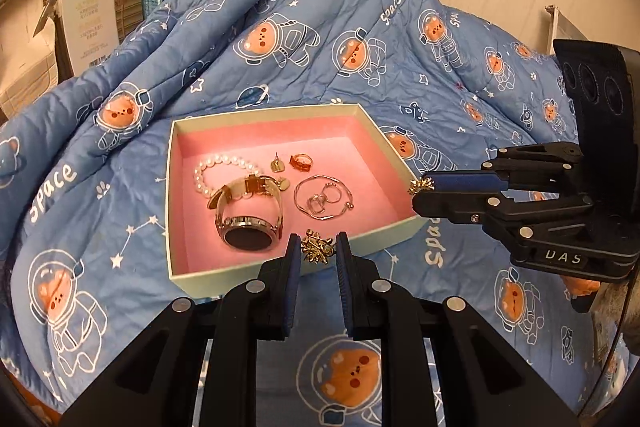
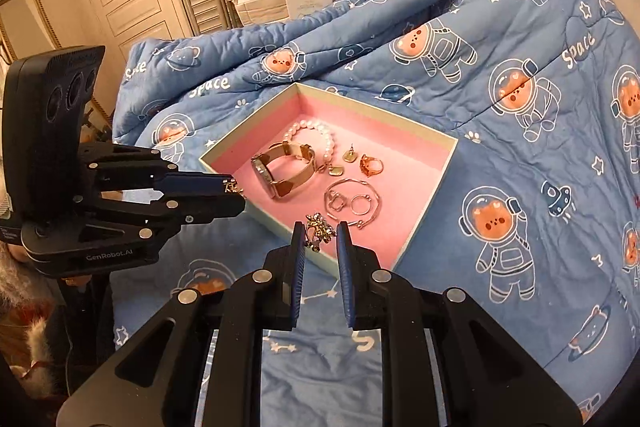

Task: Organize jewelry
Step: 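Carry the brooch and gold piece into the pink box and lower them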

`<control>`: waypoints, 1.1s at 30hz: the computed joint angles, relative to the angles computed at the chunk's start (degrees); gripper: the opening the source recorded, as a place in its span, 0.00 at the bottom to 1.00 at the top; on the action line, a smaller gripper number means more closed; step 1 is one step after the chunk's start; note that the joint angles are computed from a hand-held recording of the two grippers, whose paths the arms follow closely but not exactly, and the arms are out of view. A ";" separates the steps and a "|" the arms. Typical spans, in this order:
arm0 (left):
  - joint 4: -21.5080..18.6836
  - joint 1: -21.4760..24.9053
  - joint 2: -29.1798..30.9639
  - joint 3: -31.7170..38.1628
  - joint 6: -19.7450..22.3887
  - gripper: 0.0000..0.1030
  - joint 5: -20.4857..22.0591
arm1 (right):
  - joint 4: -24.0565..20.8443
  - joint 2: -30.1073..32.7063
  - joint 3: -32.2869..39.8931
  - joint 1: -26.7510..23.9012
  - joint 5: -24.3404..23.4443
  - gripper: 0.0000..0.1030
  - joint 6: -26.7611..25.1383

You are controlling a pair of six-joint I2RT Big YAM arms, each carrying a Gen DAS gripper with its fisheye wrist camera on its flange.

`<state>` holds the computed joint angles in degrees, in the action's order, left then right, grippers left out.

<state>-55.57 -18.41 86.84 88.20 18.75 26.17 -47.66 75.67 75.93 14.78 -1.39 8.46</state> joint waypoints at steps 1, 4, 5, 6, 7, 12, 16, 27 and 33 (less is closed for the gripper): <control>-0.47 -0.17 0.78 1.04 0.03 0.17 -0.32 | -0.28 0.76 0.70 -0.28 0.12 0.16 -0.32; -1.60 -0.48 2.90 3.86 -0.20 0.17 -1.19 | -1.51 2.89 2.65 -1.03 -0.03 0.16 -1.01; -1.80 -0.54 3.56 4.77 -0.42 0.17 -1.63 | -1.81 3.56 3.27 -1.23 0.10 0.16 -1.16; -2.24 -0.57 4.45 5.96 -0.65 0.17 -2.00 | -2.16 4.26 3.91 -1.46 -0.07 0.16 -1.31; -2.38 -0.57 5.29 7.04 -1.11 0.17 -2.53 | -2.47 4.97 4.55 -1.69 -0.20 0.16 -1.41; -5.25 -0.65 10.74 14.51 -3.75 0.17 -4.28 | -3.39 8.48 7.54 -2.52 0.26 0.16 -0.57; -9.13 -1.12 15.55 21.16 -5.60 0.17 -4.92 | -4.36 11.18 10.17 -2.65 0.49 0.16 -0.22; -17.56 -1.64 25.30 33.53 -10.53 0.17 -5.30 | -8.15 16.81 15.61 -2.71 -1.87 0.16 1.10; -18.08 -2.42 26.66 34.91 -11.45 0.17 -5.10 | -9.47 18.84 17.25 -2.62 -1.60 0.16 1.91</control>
<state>-73.64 -20.83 113.50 123.11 7.30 21.07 -57.13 94.51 93.18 12.16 -2.99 10.38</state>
